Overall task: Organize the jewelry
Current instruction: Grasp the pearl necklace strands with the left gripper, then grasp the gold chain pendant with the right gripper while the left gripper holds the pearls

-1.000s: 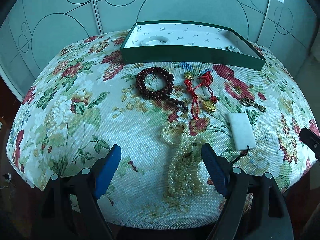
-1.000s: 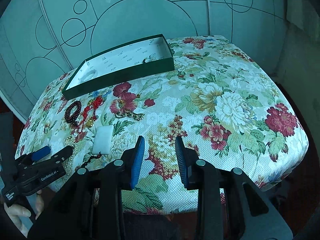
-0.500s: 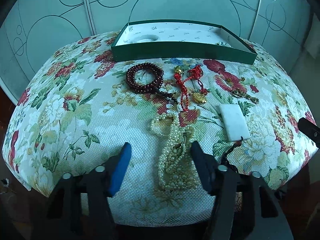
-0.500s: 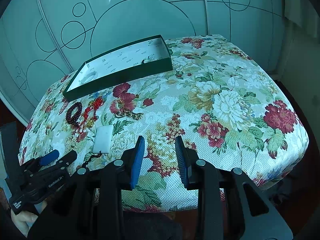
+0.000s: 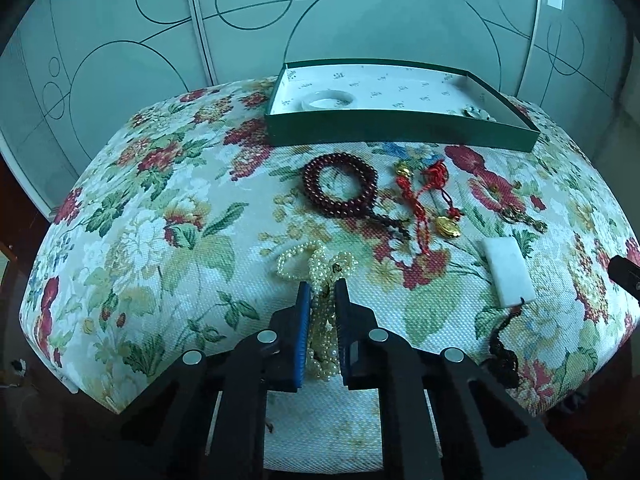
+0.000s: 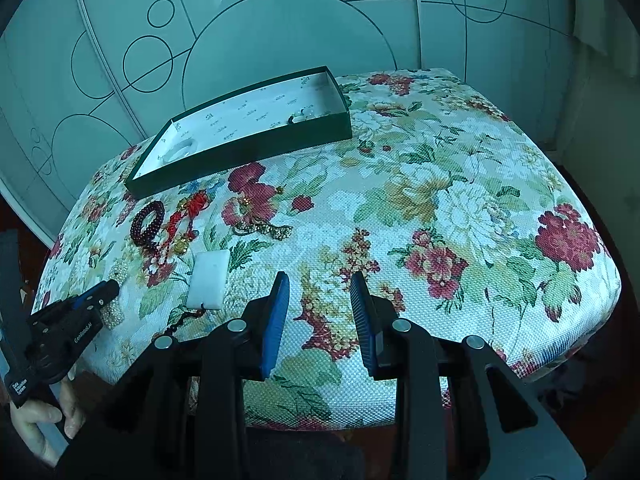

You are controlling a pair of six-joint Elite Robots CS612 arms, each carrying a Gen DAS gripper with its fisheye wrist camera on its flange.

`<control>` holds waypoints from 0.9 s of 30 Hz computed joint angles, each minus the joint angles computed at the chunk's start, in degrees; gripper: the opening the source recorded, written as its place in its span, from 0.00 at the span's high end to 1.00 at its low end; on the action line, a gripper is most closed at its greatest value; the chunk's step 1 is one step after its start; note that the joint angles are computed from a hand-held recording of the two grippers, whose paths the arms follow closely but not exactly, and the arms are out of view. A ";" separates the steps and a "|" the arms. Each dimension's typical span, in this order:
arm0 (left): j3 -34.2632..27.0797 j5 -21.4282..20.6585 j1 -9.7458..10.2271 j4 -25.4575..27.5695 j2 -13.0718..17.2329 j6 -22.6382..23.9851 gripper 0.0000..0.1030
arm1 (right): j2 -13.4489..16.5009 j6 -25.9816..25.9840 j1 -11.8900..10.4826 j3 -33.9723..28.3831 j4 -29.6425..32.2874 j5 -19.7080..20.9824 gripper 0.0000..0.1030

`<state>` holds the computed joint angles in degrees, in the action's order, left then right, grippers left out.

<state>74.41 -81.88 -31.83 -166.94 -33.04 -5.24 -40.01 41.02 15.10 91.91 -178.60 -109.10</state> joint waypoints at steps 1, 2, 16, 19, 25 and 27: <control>-0.42 0.47 0.11 0.08 0.17 0.06 0.90 | 0.14 -0.24 -0.02 -0.30 0.22 0.13 0.69; -0.69 0.78 0.22 0.02 0.31 0.08 0.90 | 0.29 -0.54 -0.04 -0.64 0.48 0.25 0.69; -1.54 -2.99 2.04 0.00 0.74 -0.94 0.90 | 1.58 -1.31 -0.13 -2.91 2.47 1.52 0.69; -1.40 -4.03 2.43 0.06 0.78 -0.81 0.90 | 1.62 -1.03 -0.19 -2.77 2.15 1.74 0.69; -1.48 -5.56 2.91 -0.18 0.79 -1.27 0.90 | 1.82 -0.72 -0.42 -2.68 1.49 2.58 0.69; -1.44 -5.46 2.91 -0.43 0.73 -1.12 0.90 | 1.88 -0.58 -0.48 -2.59 1.23 2.74 0.69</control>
<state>72.97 -87.34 -28.92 -167.37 -32.31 -6.36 -38.14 40.44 14.61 89.31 -177.37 -106.36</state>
